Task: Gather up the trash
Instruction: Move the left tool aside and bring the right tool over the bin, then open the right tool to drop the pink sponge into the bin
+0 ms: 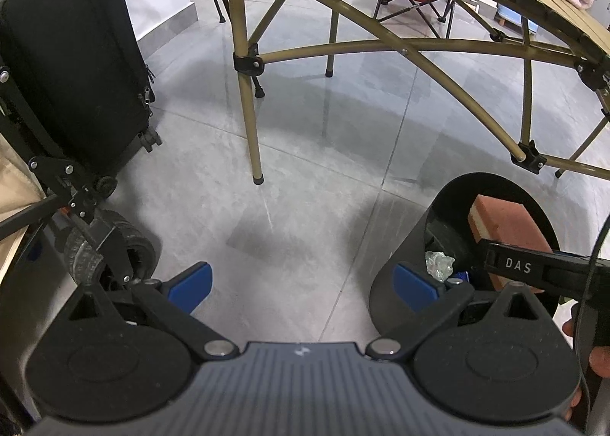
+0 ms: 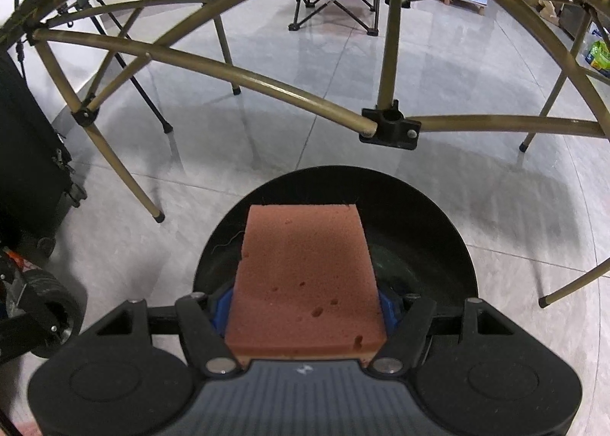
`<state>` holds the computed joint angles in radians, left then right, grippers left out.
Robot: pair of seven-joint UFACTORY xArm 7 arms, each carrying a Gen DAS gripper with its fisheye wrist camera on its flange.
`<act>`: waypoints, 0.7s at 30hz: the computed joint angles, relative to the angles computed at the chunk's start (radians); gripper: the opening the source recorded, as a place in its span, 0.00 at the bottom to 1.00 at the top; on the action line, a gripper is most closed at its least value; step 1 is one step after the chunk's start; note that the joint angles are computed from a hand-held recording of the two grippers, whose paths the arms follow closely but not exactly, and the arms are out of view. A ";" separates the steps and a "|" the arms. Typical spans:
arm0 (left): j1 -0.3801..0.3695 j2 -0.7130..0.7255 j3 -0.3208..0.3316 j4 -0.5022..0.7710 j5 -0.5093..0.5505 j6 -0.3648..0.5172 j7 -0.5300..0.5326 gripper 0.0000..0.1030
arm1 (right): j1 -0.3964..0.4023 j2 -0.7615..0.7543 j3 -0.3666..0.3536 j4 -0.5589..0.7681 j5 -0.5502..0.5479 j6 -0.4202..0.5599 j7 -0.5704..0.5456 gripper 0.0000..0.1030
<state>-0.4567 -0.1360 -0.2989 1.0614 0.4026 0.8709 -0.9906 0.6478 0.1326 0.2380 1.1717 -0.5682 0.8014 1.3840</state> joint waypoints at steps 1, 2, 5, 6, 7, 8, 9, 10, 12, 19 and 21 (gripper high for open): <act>0.000 0.000 0.000 -0.001 0.000 0.000 0.000 1.00 | -0.001 0.000 -0.001 -0.003 0.003 -0.001 0.001 0.66; 0.000 0.000 0.001 -0.001 -0.001 0.000 0.001 1.00 | -0.002 -0.001 -0.001 -0.005 0.006 0.000 0.002 0.66; 0.000 0.002 0.001 0.002 -0.001 0.002 0.000 1.00 | -0.005 -0.004 -0.002 -0.010 0.008 0.001 0.003 0.66; -0.001 0.003 0.001 0.002 -0.001 0.001 0.000 1.00 | -0.006 -0.004 -0.002 -0.010 0.010 0.002 0.003 0.66; -0.001 0.003 0.001 0.002 -0.001 0.000 0.001 1.00 | -0.007 -0.005 -0.002 -0.011 0.012 0.001 0.003 0.67; -0.001 0.003 0.001 0.002 0.000 -0.001 0.001 1.00 | -0.009 -0.007 -0.003 -0.013 0.016 -0.001 0.005 0.67; -0.002 0.003 0.000 0.002 0.001 -0.001 0.000 1.00 | -0.011 -0.010 -0.003 -0.017 0.018 -0.005 0.009 0.67; -0.003 0.004 -0.001 0.003 0.001 -0.001 -0.001 1.00 | -0.014 -0.012 -0.004 -0.020 0.022 -0.007 0.014 0.73; -0.005 0.005 -0.001 0.004 -0.001 -0.001 0.002 1.00 | -0.018 -0.016 -0.003 -0.024 0.030 -0.006 0.019 0.85; -0.009 0.008 -0.001 0.009 -0.002 -0.002 0.005 1.00 | -0.028 -0.024 0.000 -0.036 0.043 -0.007 0.026 0.86; -0.010 0.009 -0.002 0.011 -0.001 -0.002 0.005 1.00 | -0.029 -0.024 0.002 -0.035 0.045 -0.009 0.024 0.86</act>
